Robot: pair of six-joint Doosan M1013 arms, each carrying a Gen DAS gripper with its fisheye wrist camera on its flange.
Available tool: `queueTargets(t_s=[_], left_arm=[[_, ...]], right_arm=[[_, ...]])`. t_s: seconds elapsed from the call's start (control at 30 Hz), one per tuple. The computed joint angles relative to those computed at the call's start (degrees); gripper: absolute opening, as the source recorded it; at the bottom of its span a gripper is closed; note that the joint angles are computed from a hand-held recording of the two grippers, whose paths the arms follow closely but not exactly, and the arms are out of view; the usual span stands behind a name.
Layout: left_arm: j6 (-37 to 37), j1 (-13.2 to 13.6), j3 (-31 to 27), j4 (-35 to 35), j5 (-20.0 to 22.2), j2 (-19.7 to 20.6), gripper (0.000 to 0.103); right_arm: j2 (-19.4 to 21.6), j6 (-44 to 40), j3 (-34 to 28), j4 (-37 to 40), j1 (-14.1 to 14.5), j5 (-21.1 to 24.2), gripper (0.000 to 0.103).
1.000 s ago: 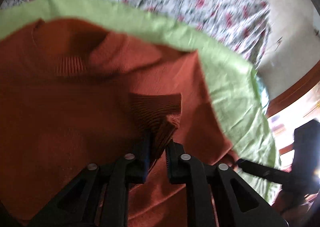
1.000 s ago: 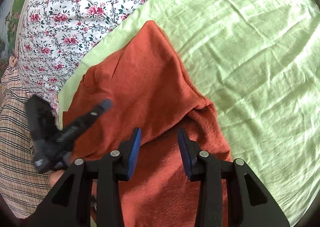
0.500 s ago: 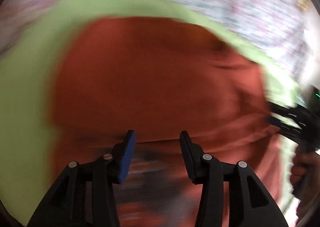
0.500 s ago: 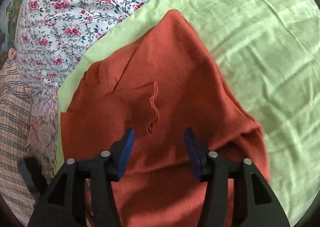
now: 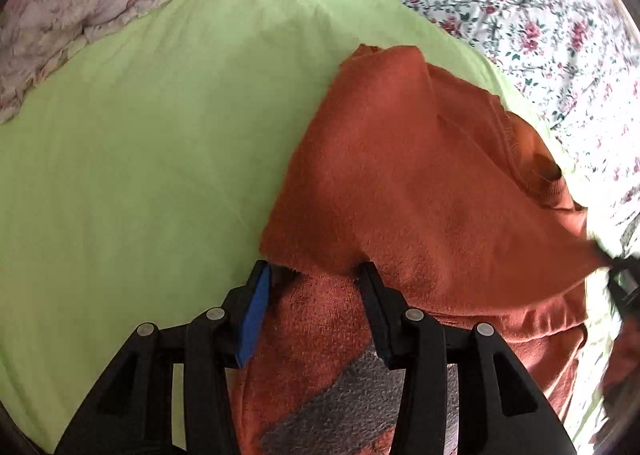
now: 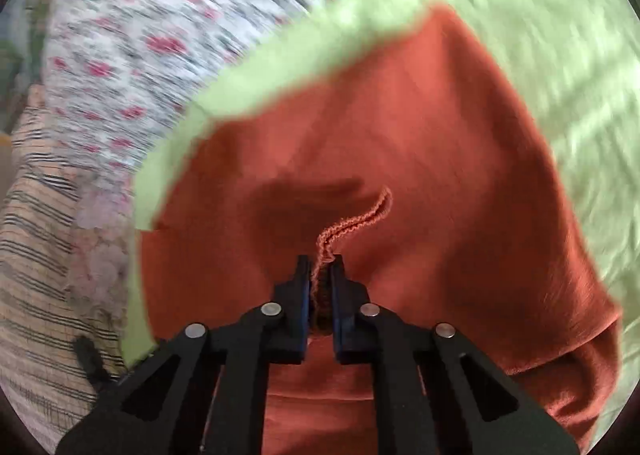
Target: Fold small clothes
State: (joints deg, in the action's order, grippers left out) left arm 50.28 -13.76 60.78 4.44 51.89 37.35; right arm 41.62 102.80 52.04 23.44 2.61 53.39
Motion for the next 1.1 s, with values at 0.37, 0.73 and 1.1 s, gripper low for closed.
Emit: queueTargets(t_s=[0.37,0.73,1.1], left_arm=[[11.6,-0.4,-2.6,1.3,3.9,1.5,0.046],[-3.0,-0.8,-3.9,8.9,4.1,2.0,0.026],[-0.3,0.4,-2.3,3.6,3.8,1.5,0.026]], right_arm=[[-4.1,1.4,3.5,-0.6,-2.0,-6.2,0.004],[-5.7,0.5,5.0,-1.6,-2.0,-8.7,0.004],[-1.6,6.7,3.8,-15.7,-1.5,2.0,0.004]])
